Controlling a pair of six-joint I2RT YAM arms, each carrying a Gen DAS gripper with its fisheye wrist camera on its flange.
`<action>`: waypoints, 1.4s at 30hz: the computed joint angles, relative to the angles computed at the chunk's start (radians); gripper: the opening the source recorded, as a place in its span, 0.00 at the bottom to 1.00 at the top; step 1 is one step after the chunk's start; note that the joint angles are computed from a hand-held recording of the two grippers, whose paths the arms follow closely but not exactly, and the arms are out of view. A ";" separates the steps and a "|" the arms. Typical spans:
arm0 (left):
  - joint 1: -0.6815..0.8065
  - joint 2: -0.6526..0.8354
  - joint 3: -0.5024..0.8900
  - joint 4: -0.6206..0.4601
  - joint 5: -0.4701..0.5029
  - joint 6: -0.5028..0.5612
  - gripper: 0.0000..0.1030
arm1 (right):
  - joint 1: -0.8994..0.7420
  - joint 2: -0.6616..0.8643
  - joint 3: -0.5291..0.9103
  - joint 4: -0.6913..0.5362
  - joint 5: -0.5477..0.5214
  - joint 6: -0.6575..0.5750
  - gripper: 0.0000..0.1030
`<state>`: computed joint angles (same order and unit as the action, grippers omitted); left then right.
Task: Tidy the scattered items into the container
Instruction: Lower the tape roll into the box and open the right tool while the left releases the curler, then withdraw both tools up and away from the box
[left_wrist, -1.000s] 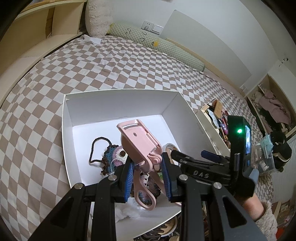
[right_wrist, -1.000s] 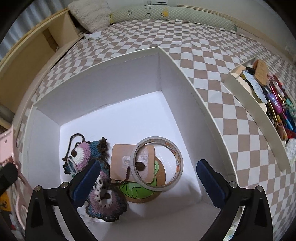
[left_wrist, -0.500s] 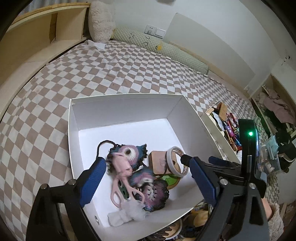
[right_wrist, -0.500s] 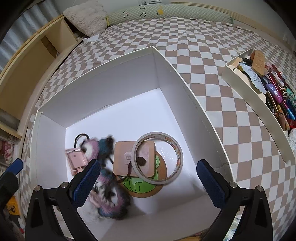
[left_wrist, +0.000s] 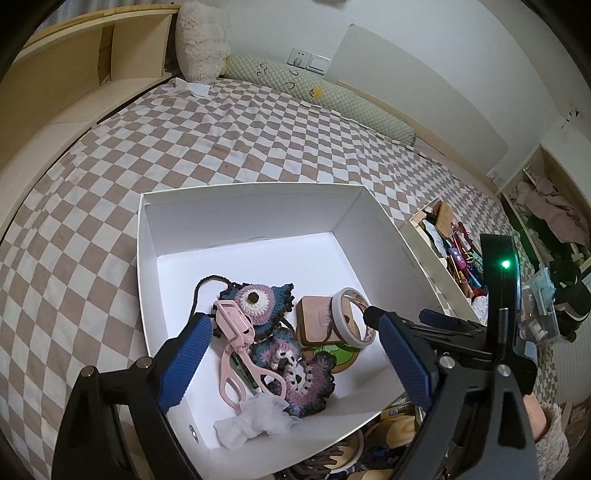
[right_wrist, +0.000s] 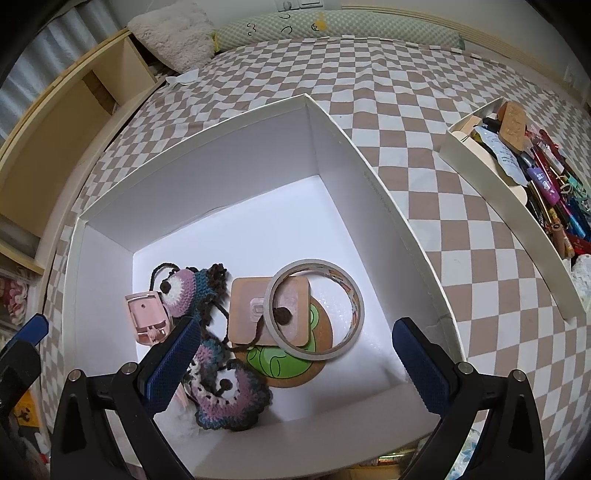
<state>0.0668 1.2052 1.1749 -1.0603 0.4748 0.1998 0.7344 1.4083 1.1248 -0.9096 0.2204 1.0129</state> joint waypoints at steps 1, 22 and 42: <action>-0.001 0.001 0.001 -0.001 0.000 0.004 0.90 | 0.000 0.000 0.000 0.000 0.001 -0.001 1.00; 0.116 -0.068 0.006 -0.015 -0.034 0.089 1.00 | 0.124 -0.064 0.058 -0.071 0.091 0.034 1.00; 0.129 -0.240 0.028 -0.160 -0.063 0.239 1.00 | 0.476 -0.130 0.234 -0.385 0.424 0.306 1.00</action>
<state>0.1959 0.9657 1.2028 -1.2200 0.4116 0.4389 1.2103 1.2781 1.3590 -1.2949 0.6449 1.3186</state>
